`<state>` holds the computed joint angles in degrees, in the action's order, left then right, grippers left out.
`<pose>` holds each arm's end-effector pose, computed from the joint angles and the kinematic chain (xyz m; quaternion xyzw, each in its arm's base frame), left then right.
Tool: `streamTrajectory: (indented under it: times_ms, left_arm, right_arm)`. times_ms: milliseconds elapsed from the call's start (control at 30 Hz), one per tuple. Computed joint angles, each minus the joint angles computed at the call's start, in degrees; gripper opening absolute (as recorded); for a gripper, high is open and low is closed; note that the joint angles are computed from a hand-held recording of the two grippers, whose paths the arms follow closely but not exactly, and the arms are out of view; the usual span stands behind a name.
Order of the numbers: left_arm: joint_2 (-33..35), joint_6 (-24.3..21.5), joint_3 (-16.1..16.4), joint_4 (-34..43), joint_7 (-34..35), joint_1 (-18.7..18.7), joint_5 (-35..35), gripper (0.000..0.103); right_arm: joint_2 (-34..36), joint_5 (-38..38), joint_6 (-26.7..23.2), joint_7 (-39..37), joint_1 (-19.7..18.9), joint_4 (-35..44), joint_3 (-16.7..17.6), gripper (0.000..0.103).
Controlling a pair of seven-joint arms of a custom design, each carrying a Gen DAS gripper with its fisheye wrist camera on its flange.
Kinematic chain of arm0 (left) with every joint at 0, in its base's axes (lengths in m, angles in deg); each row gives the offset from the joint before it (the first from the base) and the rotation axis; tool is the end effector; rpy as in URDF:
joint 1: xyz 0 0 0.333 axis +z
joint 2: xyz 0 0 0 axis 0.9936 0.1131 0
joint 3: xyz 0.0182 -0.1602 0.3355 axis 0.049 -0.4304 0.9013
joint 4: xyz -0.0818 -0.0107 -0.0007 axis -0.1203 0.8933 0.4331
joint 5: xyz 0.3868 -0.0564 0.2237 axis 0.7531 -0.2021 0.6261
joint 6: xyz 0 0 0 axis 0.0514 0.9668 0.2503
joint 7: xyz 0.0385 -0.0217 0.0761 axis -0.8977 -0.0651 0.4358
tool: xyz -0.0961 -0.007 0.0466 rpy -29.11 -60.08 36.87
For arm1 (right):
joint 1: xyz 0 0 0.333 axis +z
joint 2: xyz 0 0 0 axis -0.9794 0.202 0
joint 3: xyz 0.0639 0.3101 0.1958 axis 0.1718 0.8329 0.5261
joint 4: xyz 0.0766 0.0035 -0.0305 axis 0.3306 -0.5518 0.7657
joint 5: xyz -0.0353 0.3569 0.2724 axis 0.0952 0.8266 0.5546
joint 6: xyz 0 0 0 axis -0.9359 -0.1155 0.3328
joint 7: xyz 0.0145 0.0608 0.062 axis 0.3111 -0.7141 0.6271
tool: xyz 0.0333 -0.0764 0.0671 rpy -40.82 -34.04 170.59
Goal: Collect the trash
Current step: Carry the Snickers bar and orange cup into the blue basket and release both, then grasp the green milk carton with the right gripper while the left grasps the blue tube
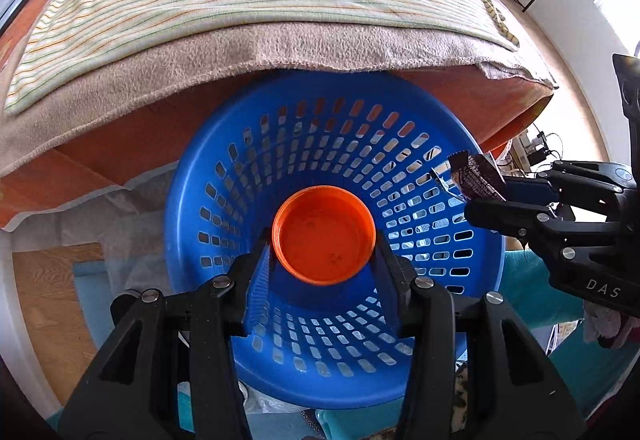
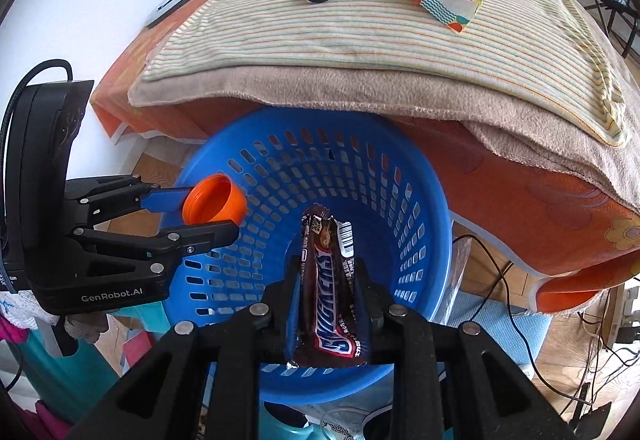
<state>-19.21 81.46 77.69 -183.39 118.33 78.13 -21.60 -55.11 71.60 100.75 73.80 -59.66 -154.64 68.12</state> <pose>0.5290 -0.1464 0.2877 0.3685 -0.9098 0.1877 0.0360 0.4502 0.2159 0.2821 -0.6083 0.7625 -0.0631 0.2110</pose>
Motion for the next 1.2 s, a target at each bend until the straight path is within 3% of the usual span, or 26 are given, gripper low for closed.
streamTrajectory:
  times_ms: [200, 300, 400, 633, 867, 1200]
  left_arm:
    - [0.69, -0.13, 0.22, 0.64, -2.4, -0.16, 2.09, 0.047]
    - [0.97, -0.02, 0.25, 0.72, -3.49, -0.19, 3.42, 0.049]
    - [0.84, 0.79, 0.0, 0.48, -3.23, -0.04, 2.86, 0.063]
    - [1.09, 1.36, -0.02, 0.67, -4.21, -0.06, 3.24, 0.069]
    - [0.82, 1.9, -0.19, 0.5, -3.93, 0.06, 2.73, 0.069]
    - [0.28, 2.13, -0.2, 1.51, -4.1, -0.01, 1.45, 0.069]
  right_arm:
    - [0.06, 2.31, -0.36, -1.66, -0.27, -0.19, 0.67, 0.032]
    - [-0.24, 1.11, -0.36, -0.33, 0.12, -0.54, 0.04, 0.042]
    - [-0.48, -1.93, -0.5, 2.57, 0.52, -0.55, -0.87, 0.05]
    - [-1.04, -7.43, -0.86, 8.1, 0.01, -0.69, -1.48, 0.068]
    - [-1.54, -10.64, -0.84, 11.31, -0.79, -0.81, -1.35, 0.075]
    - [-2.31, -13.92, -1.16, 14.72, -1.99, -0.76, -1.2, 0.075]
